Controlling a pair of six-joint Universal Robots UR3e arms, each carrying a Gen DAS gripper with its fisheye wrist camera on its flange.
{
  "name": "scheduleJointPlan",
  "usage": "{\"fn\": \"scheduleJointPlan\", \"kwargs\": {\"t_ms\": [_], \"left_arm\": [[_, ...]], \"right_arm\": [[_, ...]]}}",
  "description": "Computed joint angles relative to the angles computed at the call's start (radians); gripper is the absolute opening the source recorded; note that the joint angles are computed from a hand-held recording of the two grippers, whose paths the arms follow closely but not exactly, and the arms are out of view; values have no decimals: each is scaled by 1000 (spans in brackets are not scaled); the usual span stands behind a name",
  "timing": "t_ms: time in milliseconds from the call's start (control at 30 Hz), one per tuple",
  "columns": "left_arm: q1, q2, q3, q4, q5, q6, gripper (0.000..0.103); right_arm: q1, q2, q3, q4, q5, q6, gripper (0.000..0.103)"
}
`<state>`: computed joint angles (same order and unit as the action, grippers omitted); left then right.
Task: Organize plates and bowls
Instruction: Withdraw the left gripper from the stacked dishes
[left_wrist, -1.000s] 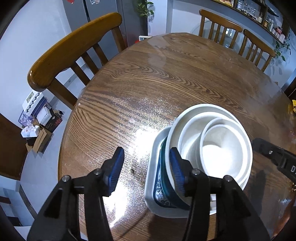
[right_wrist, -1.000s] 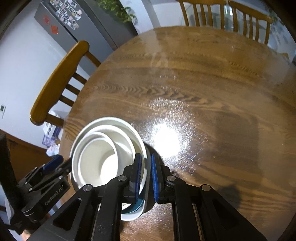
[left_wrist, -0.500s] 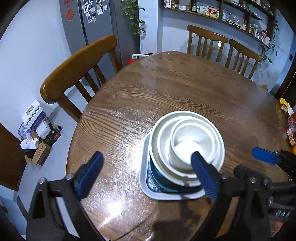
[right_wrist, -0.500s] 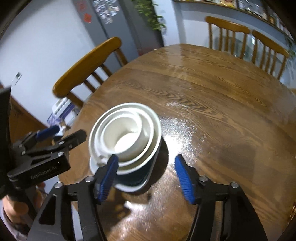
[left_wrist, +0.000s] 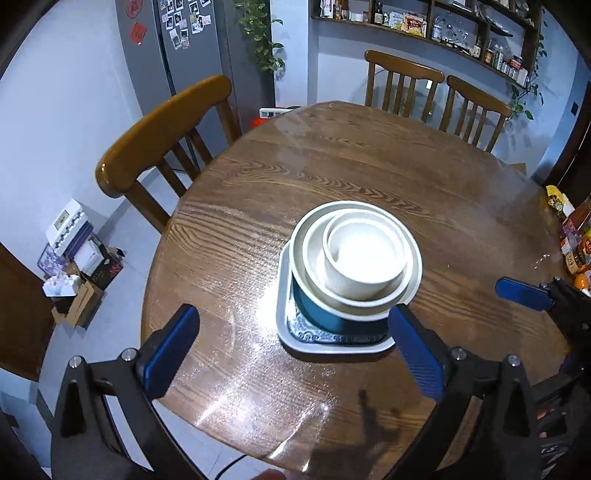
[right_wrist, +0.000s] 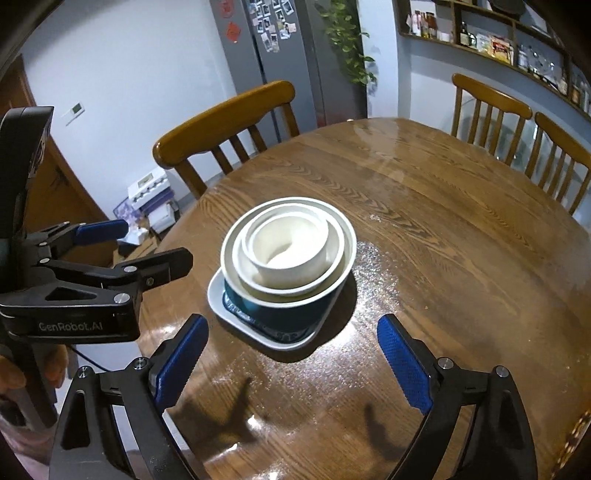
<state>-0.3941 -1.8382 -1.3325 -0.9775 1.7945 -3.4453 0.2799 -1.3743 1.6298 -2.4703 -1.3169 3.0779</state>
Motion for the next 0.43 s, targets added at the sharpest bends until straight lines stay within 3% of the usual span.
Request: {"fn": "scheduleJointPlan", "kwargs": {"t_ms": [433], "left_arm": [[-41,2,-17,-11,69,-34,102]], "right_arm": [[0,-13,23,-5,22,-1,93]]}}
